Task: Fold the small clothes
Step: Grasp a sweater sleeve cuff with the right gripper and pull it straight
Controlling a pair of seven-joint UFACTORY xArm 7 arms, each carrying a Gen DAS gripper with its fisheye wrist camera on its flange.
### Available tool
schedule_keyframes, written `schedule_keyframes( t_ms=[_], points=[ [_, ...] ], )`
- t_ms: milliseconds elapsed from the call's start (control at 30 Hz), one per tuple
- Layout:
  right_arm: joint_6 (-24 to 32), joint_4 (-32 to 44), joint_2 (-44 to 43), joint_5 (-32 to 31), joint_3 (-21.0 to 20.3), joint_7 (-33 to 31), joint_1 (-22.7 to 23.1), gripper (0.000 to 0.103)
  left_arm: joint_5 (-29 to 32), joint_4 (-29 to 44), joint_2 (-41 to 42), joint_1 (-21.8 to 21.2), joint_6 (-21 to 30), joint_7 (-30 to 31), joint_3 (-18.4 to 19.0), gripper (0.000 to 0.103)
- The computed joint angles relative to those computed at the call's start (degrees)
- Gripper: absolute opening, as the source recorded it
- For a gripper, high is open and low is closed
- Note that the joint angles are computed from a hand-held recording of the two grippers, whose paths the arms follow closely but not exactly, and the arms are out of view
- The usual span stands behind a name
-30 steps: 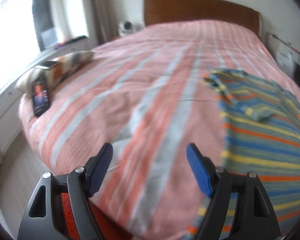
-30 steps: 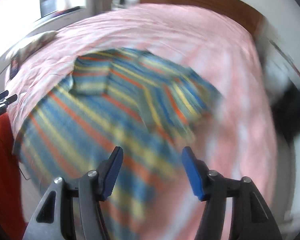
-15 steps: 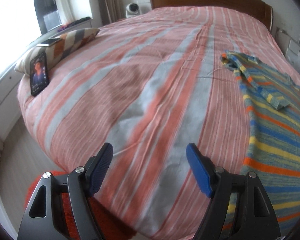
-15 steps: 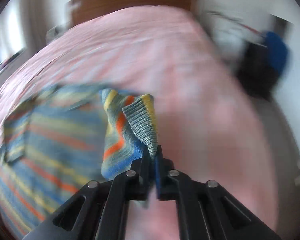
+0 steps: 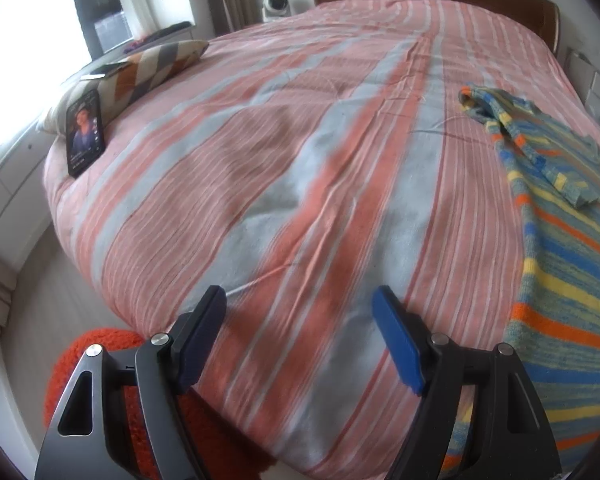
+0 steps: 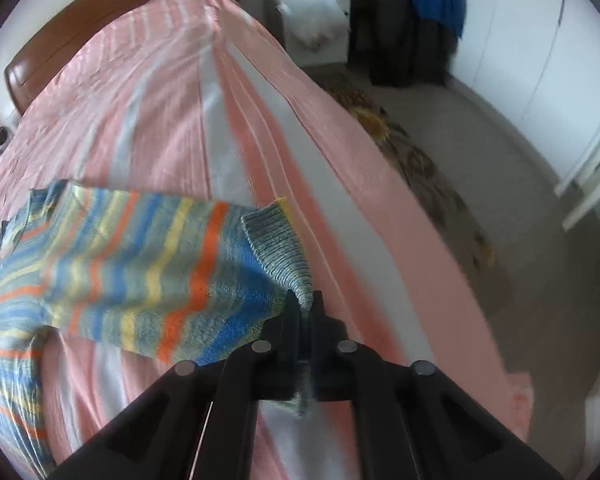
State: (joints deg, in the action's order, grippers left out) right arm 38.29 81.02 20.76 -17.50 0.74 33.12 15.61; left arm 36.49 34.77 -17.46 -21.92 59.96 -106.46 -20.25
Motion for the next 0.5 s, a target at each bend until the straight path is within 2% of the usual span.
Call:
schedule_keyframes(
  t_ms=[100,200,333,400,433,500],
  points=[
    [-0.1,0.2,0.3,0.5,0.2,-0.1,-0.1,0.003,0.1,0.1,0.0,-0.2,0.1,0.3,0.0,0.078],
    [-2.3,-1.2,-0.2,5.6,1.3,-2.4,-2.5,0.007,-0.4,-0.9,-1.1,-0.1,-1.1,0.3,0.3,0.078],
    [-2.8,-5.5,-4.2,2.9,-1.1,2.1,-2.3,0.009,-0.7,-1.3,-1.4,0.5,-2.2,0.3,0.2,0.078],
    [-5.7,-7.8,-6.3,2.2,-0.6,2.5,-2.7,0.015,-0.6,-1.0,-0.9,0.8,-2.1,0.3,0.1,0.08],
    [-8.3,-9.6,-7.9,2.8,0.2,1.7,-3.0,0.015,-0.4,-0.7,-0.4,0.9,-2.0,0.2,0.0,0.081],
    [-12.5,-11.4,-9.1,10.5,3.8,-6.0,-5.2,0.018,-0.2,-0.2,0.2,0.9,-1.4,0.1,-0.1,0.084]
  ],
)
